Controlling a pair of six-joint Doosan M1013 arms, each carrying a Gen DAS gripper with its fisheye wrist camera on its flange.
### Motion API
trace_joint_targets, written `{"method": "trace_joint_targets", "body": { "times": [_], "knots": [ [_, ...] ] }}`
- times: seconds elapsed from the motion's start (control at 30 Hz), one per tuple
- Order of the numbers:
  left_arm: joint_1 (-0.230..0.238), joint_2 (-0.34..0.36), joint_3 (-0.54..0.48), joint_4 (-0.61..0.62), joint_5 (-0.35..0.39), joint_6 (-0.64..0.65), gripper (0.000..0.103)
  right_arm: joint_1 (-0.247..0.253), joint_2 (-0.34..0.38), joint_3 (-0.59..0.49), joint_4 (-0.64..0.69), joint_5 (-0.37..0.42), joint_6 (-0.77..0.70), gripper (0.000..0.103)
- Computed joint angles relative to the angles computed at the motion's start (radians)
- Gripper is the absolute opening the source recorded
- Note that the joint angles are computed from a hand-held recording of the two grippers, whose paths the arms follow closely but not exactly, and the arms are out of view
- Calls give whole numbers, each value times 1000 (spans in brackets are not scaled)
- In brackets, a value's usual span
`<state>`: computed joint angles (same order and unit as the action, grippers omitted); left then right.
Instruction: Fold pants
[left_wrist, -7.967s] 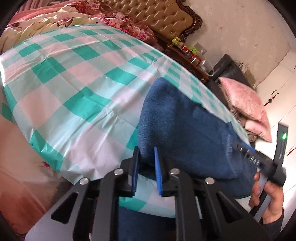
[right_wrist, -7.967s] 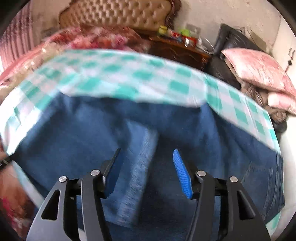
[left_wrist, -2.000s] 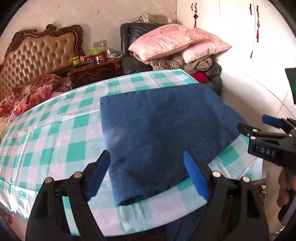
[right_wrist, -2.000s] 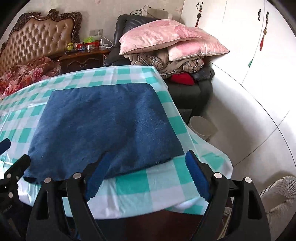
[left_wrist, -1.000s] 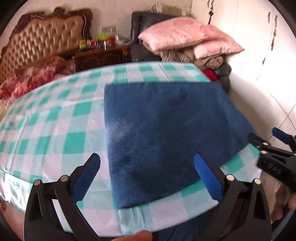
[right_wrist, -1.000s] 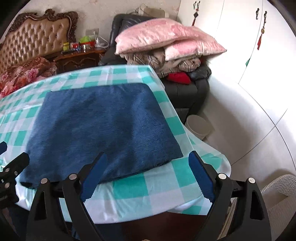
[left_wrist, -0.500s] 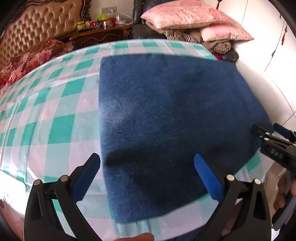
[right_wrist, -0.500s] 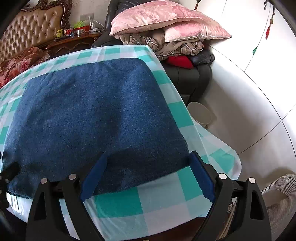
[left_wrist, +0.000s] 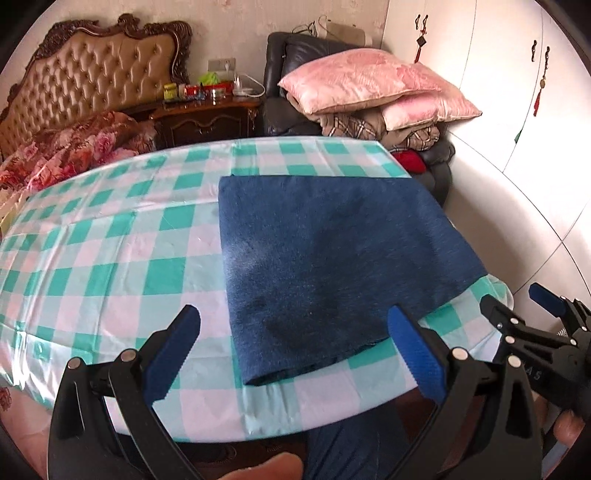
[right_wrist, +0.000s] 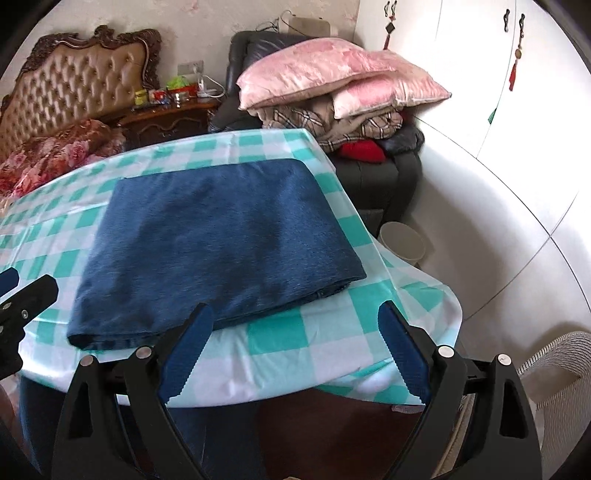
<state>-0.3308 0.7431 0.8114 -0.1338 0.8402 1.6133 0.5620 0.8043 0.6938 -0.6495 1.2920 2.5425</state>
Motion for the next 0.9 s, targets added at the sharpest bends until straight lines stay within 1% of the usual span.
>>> {"method": "trace_joint_targets", "body": {
  "times": [0.1, 0.3, 0.9],
  "knots": [
    [0, -27, 37, -4, -28, 8, 101, 11, -10, 11, -15, -6, 12, 87],
    [-2, -45, 57, -6, -51, 10, 101, 15, -19, 16, -34, -11, 21, 87],
    [-7, -37, 50, -12, -41, 15, 101, 10, -23, 23, -23, -20, 20, 87]
  ]
}}
